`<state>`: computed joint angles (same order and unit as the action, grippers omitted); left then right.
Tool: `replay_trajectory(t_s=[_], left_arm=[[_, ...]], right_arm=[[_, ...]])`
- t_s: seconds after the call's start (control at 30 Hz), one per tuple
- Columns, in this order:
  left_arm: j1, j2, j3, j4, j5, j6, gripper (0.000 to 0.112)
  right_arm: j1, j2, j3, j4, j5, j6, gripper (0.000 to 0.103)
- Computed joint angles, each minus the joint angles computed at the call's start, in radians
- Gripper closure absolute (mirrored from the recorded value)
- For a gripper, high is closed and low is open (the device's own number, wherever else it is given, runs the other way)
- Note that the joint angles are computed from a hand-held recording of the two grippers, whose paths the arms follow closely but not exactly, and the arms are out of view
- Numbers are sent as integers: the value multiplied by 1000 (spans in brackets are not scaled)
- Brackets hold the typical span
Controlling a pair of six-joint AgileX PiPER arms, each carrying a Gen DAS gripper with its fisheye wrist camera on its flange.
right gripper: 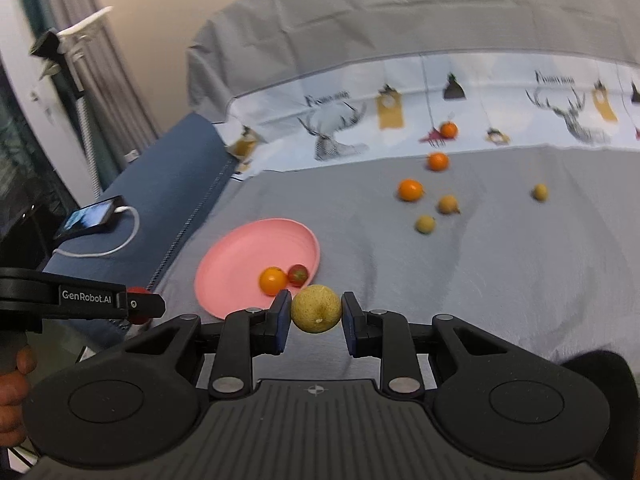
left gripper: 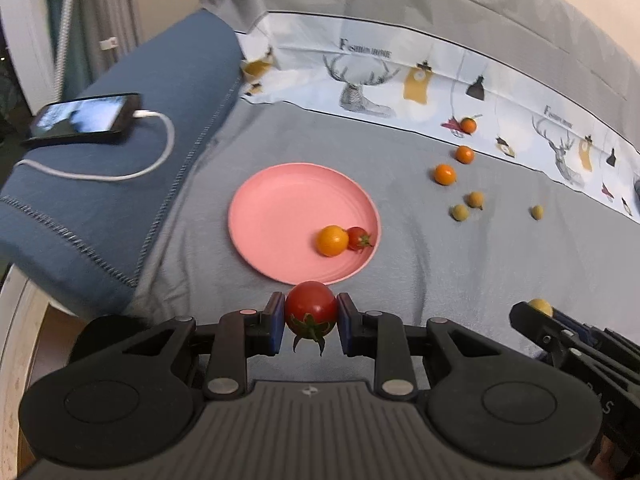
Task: Organize fruits
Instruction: 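Carry both fruits over the pink plate and release them onto it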
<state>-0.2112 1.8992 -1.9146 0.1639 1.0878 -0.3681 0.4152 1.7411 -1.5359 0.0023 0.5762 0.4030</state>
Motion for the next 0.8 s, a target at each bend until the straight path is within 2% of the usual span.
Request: replay_trajectory(t_s=[0.4, 0.8], left_arm=[[18, -199, 226, 74, -54, -68, 82], [36, -267, 317, 82, -104, -62, 82]], right_arm=[[127, -123, 88, -252, -33, 152, 75], [172, -119, 69, -316, -7, 167, 75]])
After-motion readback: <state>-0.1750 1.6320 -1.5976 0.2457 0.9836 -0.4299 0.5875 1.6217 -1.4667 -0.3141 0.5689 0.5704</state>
